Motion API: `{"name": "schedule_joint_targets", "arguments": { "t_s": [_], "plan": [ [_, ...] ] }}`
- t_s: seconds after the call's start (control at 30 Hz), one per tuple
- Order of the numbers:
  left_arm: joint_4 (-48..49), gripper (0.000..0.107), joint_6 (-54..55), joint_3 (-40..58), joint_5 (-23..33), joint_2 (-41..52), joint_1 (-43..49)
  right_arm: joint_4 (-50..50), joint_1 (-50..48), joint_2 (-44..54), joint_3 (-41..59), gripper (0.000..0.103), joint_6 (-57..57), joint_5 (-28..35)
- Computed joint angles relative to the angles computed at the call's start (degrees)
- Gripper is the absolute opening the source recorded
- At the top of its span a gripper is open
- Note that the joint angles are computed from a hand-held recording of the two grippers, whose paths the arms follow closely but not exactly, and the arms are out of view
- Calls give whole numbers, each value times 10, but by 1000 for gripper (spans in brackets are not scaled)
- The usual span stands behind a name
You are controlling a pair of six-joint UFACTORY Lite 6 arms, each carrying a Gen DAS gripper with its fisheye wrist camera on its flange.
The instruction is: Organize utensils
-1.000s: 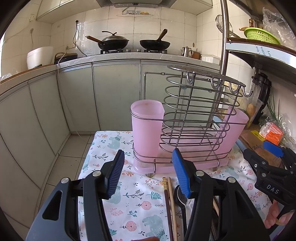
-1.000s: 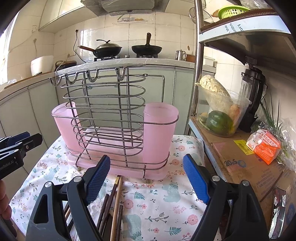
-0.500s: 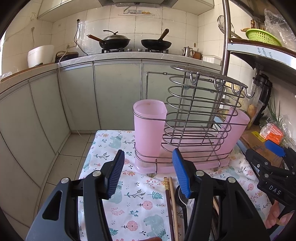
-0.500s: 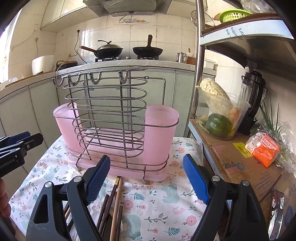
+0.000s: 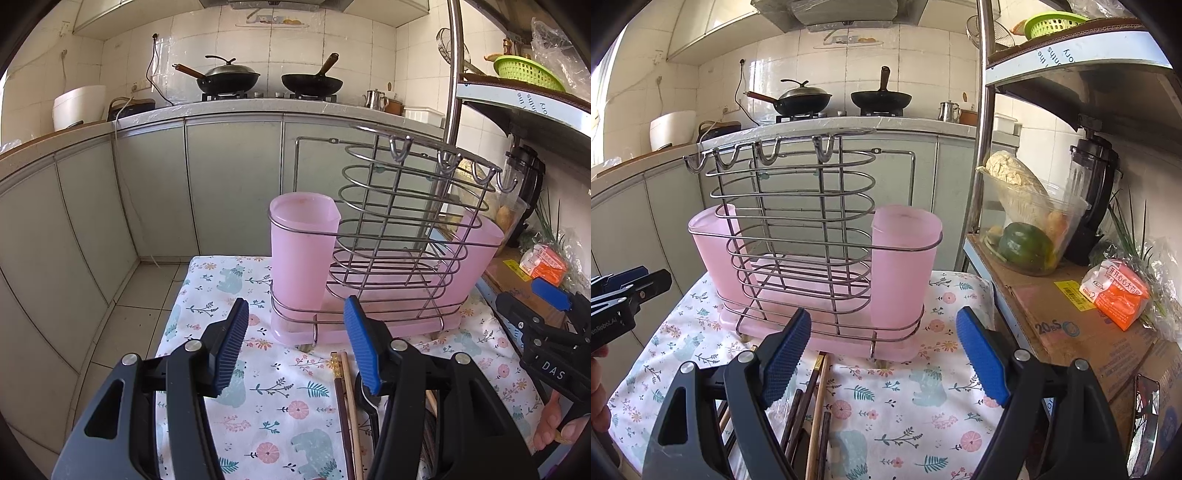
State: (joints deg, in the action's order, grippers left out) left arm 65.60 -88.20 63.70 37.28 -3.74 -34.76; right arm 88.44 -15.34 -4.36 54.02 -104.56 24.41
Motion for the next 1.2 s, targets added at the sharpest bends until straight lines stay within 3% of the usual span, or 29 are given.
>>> {"name": "schedule_joint_targets", "arguments": {
  "t_s": [0.9,1.2],
  "plan": [
    [-20,54,17,2,-22,23,18,-34,-28,55,40,80,60,37],
    [-28,54,21,8,-25,15,22,-81,-31,69,66,70,115,59]
  ]
}}
